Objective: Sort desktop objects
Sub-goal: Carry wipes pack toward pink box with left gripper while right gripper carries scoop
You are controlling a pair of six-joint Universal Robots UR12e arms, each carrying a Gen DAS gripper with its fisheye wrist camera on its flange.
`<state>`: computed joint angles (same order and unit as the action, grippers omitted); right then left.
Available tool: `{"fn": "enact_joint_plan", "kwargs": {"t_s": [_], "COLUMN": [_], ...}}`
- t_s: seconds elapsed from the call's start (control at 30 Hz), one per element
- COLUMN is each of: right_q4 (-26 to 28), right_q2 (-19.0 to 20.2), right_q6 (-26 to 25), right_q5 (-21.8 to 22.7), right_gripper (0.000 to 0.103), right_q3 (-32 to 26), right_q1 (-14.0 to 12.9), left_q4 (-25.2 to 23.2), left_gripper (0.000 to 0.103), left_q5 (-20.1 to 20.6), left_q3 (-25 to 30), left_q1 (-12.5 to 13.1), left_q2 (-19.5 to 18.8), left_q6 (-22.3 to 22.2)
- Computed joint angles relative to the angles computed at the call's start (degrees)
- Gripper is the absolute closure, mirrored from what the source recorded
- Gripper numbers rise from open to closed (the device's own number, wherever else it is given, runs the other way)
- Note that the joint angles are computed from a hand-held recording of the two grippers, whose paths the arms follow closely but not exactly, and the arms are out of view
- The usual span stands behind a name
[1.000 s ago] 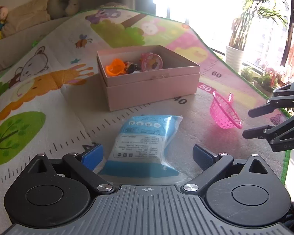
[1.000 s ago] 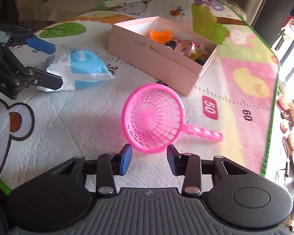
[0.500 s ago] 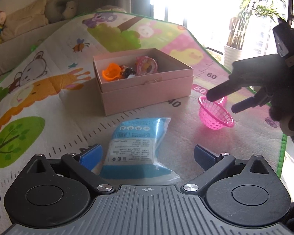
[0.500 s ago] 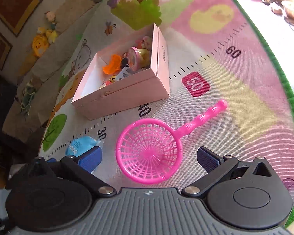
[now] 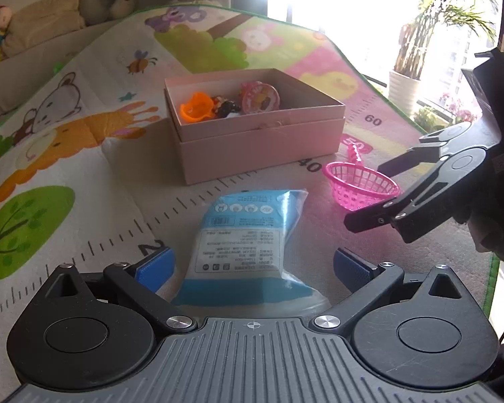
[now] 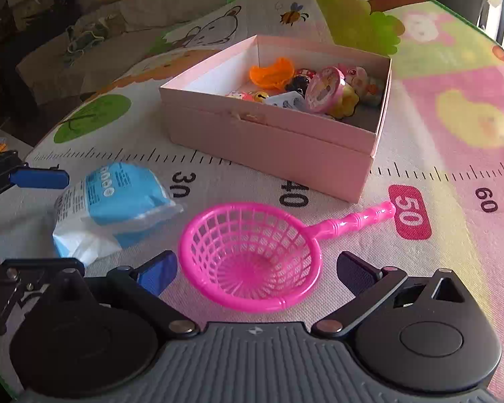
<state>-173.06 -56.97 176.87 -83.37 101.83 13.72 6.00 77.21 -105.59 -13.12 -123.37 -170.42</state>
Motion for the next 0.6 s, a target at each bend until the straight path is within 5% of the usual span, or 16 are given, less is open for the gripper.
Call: {"fn": "enact_joint_plan", "kwargs": {"t_s": [0.13, 0.27, 0.33, 0.47, 0.6], "right_q4": [-0.7, -5.9, -6.5, -1.2, -1.7], "right_q2": [-1.3, -0.6, 0.6, 2.7, 3.2], "right_q6": [7.5, 23.5, 26.9, 23.8, 17.7], "right_q5": [-1.9, 2.1, 3.5, -6.5, -14.4], "right_gripper": [0.001, 0.0, 0.0, 0.0, 0.0], "right_q3": [1.4, 1.6, 0.3, -4.0, -4.0], "right_q1": [-0.6, -1.3, -1.1, 1.6, 3.1], "left_q4": [-0.9, -1.4, -1.6, -1.1, -1.0], "left_gripper": [0.0, 0.0, 0.0, 0.0, 0.0], "left_q5": [-0.5, -0.2, 1.0, 1.7, 2.0], "left_q3": [0.5, 1.0, 1.1, 0.5, 0.5], "left_q1": [-0.1, -0.6, -1.0, -1.0, -0.7], "left_q2": [-0.2, -0.6, -0.6, -0.2, -0.2], "left_q6": [-0.1, 0.0, 0.8, 1.3, 0.2]}}
